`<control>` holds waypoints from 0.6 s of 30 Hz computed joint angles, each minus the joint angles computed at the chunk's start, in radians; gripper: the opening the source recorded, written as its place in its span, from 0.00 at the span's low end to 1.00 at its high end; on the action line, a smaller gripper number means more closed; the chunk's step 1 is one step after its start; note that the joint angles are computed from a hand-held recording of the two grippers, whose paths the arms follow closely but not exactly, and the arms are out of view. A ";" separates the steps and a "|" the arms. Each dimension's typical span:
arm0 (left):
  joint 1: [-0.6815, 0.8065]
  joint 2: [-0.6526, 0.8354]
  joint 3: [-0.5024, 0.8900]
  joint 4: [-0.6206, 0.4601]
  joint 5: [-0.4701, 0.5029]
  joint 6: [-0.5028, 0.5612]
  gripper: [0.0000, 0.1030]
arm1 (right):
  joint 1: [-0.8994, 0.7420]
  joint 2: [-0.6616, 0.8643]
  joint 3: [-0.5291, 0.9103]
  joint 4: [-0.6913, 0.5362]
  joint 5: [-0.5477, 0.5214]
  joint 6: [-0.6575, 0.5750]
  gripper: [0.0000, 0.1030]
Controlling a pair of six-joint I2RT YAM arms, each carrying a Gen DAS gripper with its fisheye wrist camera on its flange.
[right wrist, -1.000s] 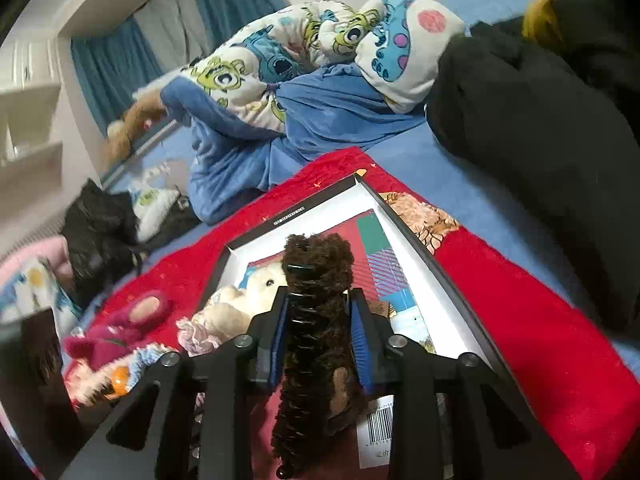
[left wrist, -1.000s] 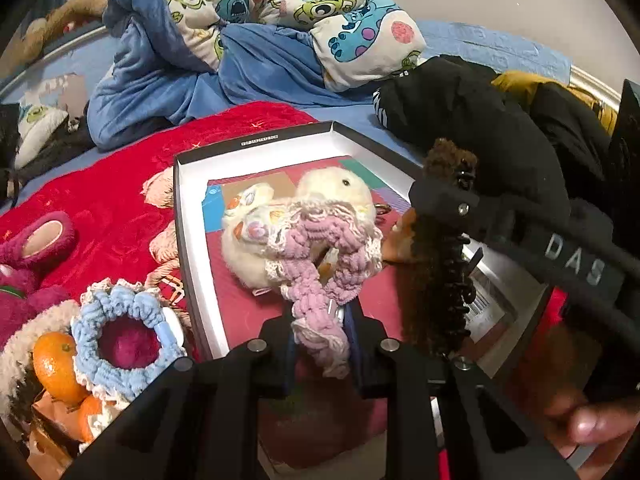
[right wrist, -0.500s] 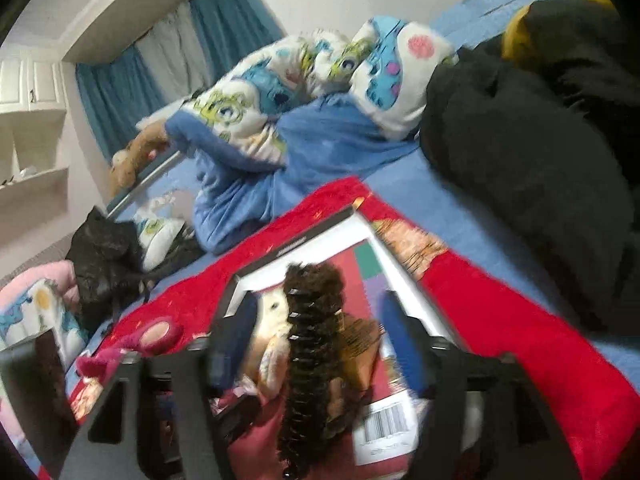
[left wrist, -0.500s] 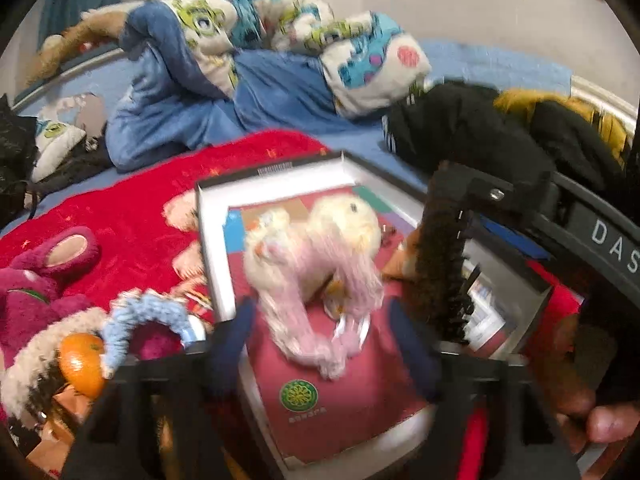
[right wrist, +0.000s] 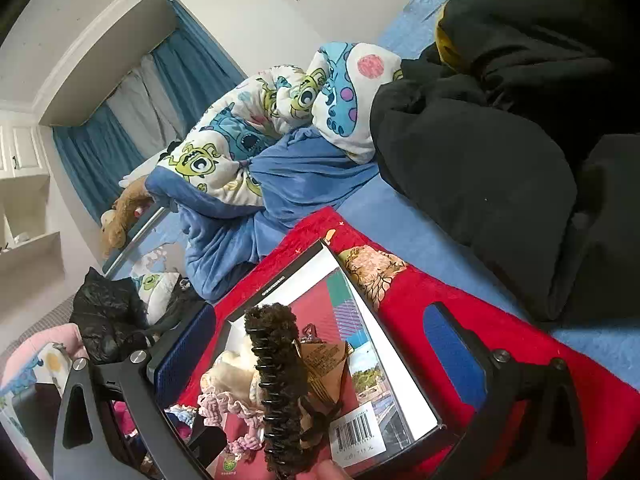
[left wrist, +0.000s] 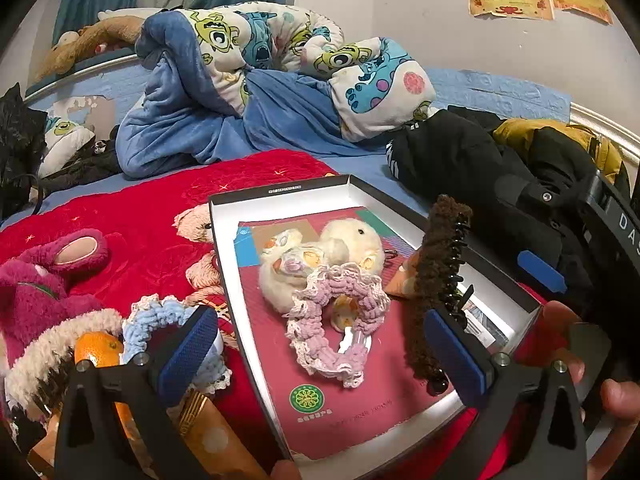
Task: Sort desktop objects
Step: 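Lower the pink hair tie into the box and open the left gripper while the right releases the brown clip, then withdraw both grippers from the box back toward the pile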
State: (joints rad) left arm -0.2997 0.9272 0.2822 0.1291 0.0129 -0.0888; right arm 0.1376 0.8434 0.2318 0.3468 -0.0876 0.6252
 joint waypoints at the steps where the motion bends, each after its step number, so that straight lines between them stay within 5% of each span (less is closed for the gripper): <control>1: -0.007 -0.009 -0.003 -0.005 -0.006 -0.003 1.00 | 0.010 -0.002 0.004 -0.011 0.014 -0.006 1.00; 9: -0.045 -0.028 -0.014 0.000 -0.053 0.008 1.00 | 0.115 -0.067 0.007 -0.074 0.168 -0.056 1.00; 18: -0.025 -0.063 0.002 -0.087 -0.023 -0.002 1.00 | 0.049 -0.156 -0.038 -0.099 0.146 -0.001 1.00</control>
State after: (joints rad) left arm -0.3244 0.8644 0.2847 0.0421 -0.0097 -0.0903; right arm 0.1868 0.6875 0.1934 0.2473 0.0586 0.6240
